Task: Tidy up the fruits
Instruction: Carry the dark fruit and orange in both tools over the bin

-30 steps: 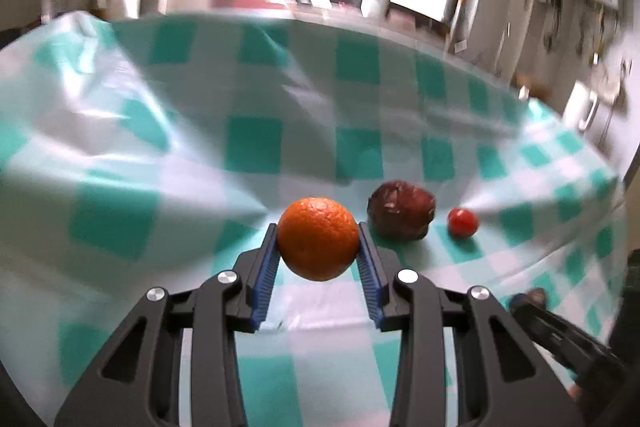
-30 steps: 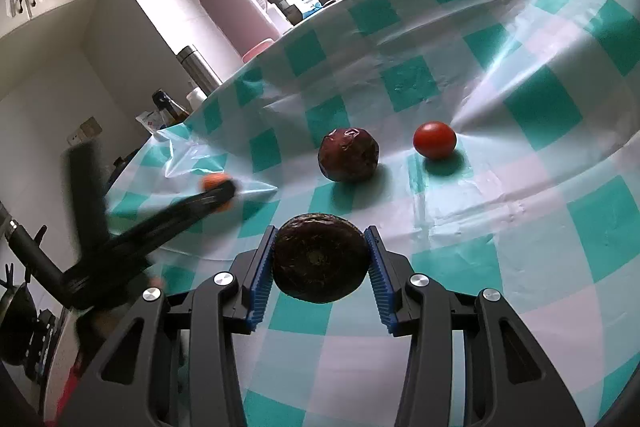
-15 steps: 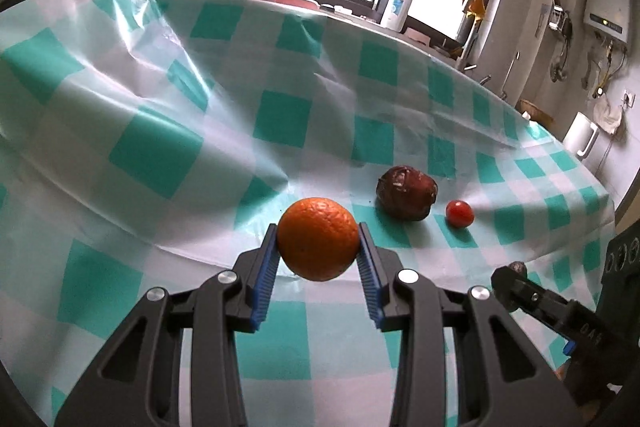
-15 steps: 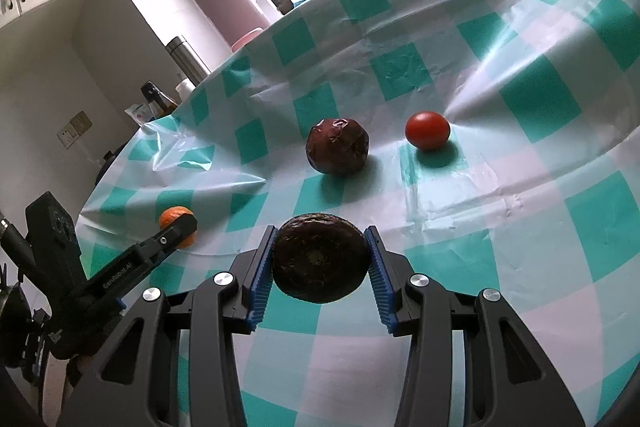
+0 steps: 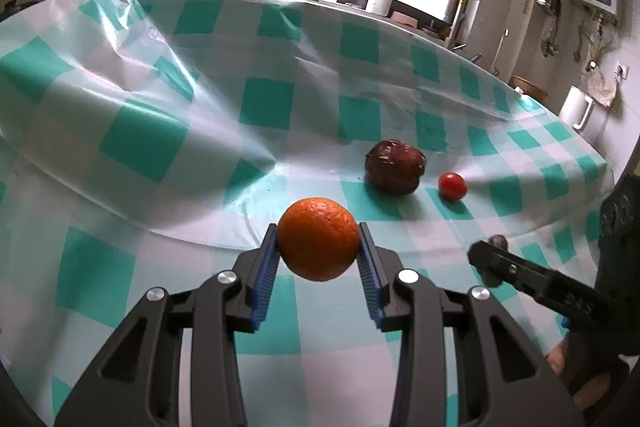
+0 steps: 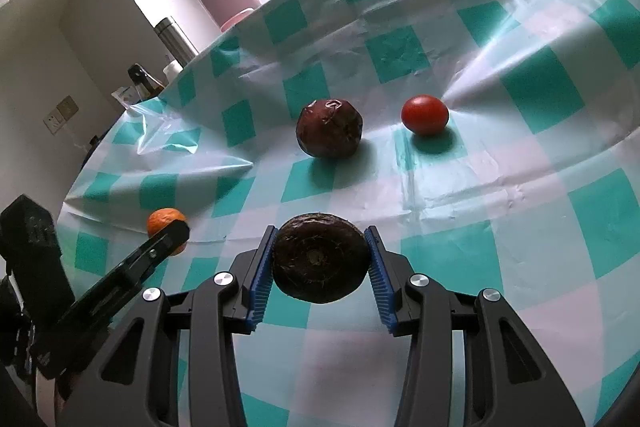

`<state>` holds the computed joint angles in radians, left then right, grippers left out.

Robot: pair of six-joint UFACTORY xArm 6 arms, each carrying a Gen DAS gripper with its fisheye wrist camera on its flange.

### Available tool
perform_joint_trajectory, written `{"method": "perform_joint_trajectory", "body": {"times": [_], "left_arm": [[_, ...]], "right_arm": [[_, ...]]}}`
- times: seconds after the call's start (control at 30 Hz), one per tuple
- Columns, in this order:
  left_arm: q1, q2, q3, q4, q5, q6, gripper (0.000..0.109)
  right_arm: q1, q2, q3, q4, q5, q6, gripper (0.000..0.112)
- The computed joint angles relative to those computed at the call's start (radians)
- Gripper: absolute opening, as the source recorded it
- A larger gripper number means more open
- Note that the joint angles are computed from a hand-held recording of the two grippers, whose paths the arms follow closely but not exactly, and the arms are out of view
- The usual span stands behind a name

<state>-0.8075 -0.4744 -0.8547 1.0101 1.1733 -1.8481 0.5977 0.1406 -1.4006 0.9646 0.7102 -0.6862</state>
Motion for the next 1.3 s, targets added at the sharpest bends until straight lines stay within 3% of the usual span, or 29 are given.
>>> {"method": "perform_joint_trajectory", "body": {"times": [0.27, 0.5, 0.67, 0.8, 1.03, 1.1, 1.3], "left_arm": [[-0.045, 0.011, -0.009, 0.02, 0.022, 0.011, 0.038], [-0.086, -0.041, 0.039, 0.055, 0.019, -0.079, 0.038], [-0.161, -0.12, 0.093, 0.114, 0.054, -0.2, 0.038], [-0.268, -0.207, 0.153, 0.155, 0.138, -0.342, 0.038], [-0.393, -0.169, 0.109, 0.132, 0.242, -0.346, 0.038], [-0.409, -0.124, 0.078, 0.132, 0.231, -0.329, 0.038], [-0.382, 0.067, -0.059, 0.122, 0.08, -0.22, 0.038]], "right_arm": [[-0.01, -0.054, 0.06, 0.04, 0.015, -0.039, 0.044], [-0.046, -0.167, 0.177, 0.144, 0.083, -0.119, 0.044], [-0.068, -0.228, 0.233, 0.173, 0.136, -0.151, 0.044], [-0.07, -0.269, 0.267, 0.15, 0.164, -0.155, 0.044], [-0.115, -0.404, 0.377, 0.165, 0.215, -0.258, 0.044], [-0.15, -0.445, 0.409, 0.168, 0.232, -0.284, 0.044], [-0.326, -0.57, 0.512, 0.185, 0.292, -0.394, 0.044]]}}
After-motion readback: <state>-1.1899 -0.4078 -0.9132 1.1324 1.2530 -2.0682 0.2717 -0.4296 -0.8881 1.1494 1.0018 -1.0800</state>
